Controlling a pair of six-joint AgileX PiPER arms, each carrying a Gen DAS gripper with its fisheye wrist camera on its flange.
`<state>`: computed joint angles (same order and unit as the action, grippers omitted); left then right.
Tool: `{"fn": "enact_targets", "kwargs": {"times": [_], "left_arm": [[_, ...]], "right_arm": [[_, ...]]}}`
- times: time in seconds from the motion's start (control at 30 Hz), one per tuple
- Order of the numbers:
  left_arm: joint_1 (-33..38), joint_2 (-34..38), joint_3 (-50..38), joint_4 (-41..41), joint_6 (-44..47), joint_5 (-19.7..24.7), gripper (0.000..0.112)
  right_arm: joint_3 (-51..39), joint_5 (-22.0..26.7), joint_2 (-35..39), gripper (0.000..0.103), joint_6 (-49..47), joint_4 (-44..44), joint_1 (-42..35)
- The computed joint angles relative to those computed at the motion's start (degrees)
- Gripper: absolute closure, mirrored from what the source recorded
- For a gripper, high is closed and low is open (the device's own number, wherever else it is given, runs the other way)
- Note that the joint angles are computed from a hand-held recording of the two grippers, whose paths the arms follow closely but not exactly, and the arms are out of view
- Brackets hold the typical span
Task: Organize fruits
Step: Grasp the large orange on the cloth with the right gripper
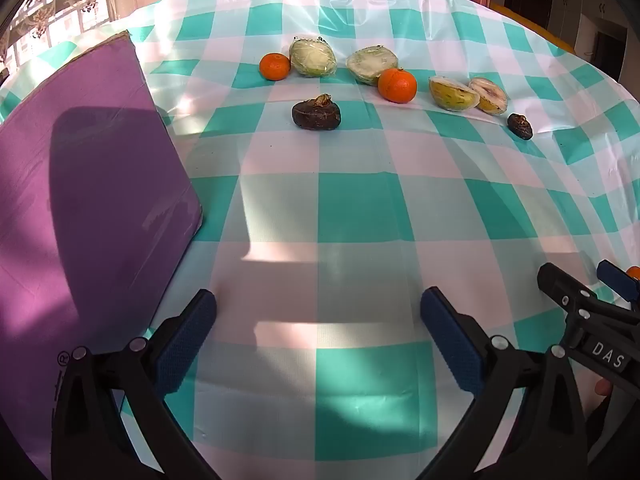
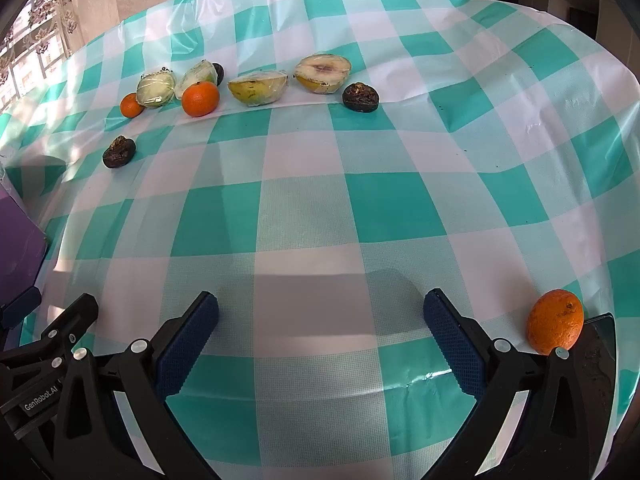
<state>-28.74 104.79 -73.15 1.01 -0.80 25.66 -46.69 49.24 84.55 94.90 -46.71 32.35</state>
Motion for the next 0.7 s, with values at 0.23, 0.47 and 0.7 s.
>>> {"fn": "enact_targets", "kwargs": {"times": [0.23, 0.47, 0.7], "left_arm": [[-0.01, 0.00, -0.05, -0.01, 0.00, 0.13, 0.011], [0.01, 0.04, -0.10, -0.05, 0.04, 0.18, 0.011], [0.01, 0.04, -0.11, -0.07, 0.05, 0.18, 0.011]], "right_arm": [[0.15, -0.50, -0.43, 0.004, -2.03, 0.62, 0.18], [-0.80, 4.51, 0.23, 0.004, -2.04, -0.86, 3.05], [2.75, 12.15, -3.73, 0.005, 7.50, -7.36, 10.08]]}}
